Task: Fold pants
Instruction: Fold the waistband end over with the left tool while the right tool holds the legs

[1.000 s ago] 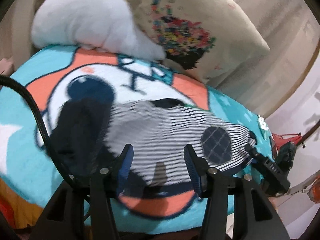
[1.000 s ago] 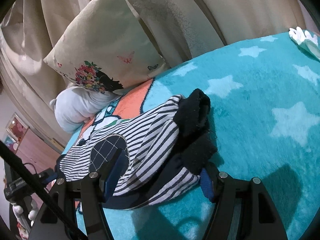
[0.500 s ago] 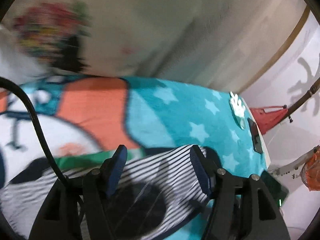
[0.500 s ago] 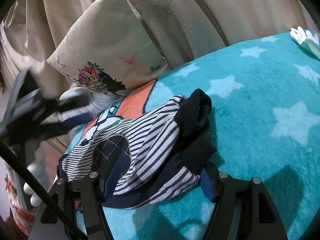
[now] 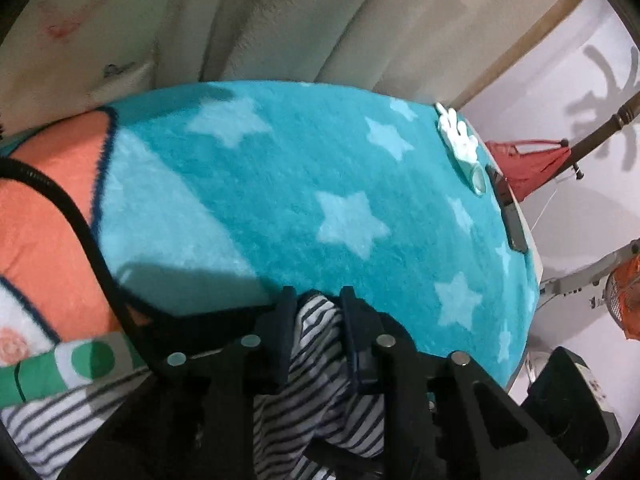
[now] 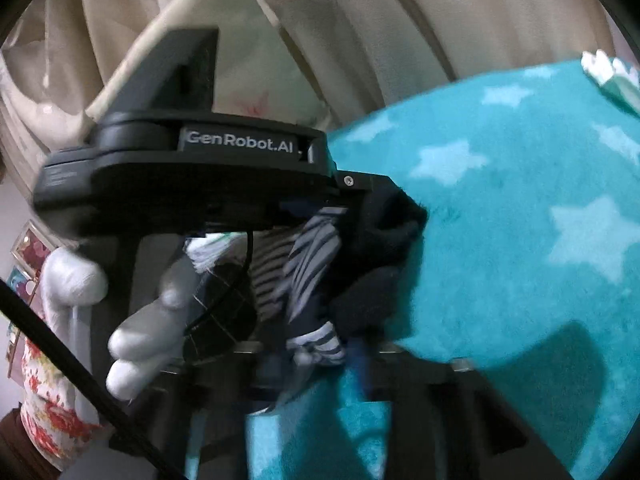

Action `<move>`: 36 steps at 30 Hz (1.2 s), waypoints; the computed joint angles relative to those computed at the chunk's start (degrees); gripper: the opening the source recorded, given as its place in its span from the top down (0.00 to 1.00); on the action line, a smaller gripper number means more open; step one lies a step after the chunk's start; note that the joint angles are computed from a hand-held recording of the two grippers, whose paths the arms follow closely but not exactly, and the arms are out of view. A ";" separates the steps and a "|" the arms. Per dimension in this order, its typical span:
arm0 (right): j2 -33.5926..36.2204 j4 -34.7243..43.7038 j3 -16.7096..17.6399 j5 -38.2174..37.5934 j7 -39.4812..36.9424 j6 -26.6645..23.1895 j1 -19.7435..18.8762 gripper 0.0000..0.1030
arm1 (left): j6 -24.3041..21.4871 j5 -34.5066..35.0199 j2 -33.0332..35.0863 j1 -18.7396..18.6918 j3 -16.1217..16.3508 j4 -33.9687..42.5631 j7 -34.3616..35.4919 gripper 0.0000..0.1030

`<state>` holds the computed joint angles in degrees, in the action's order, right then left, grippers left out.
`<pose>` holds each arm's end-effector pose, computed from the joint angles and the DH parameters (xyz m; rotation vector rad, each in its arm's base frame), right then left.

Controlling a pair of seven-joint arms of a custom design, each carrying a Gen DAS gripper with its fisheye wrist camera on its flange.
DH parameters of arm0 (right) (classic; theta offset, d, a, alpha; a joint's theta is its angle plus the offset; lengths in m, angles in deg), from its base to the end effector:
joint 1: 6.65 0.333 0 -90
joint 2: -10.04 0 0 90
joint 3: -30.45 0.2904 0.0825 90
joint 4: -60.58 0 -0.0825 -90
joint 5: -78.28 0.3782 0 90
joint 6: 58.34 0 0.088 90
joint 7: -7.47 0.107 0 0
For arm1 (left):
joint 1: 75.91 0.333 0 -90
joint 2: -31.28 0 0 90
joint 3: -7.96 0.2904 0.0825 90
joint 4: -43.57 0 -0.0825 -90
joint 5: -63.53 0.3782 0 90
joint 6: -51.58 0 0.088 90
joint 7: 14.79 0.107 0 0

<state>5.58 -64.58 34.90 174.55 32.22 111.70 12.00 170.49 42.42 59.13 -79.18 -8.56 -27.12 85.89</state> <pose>0.5110 0.1449 0.4391 -1.4490 1.5020 -0.2068 0.6794 -0.2130 0.5234 1.6502 -2.3708 0.8796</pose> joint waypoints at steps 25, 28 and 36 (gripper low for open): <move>15.53 14.06 1.32 -71.25 44.26 5.20 10.25 0.81 | 23.91 -26.35 -42.86 6.07 19.64 -52.18 8.15 0.58; 13.26 12.20 8.21 -64.40 34.62 2.90 4.68 0.80 | 25.07 -28.05 -44.54 5.59 21.51 -54.81 8.12 0.56; 6.83 9.06 7.49 -50.90 23.60 -2.92 4.40 0.51 | 28.90 -26.96 -48.27 4.78 23.38 -59.54 8.71 0.52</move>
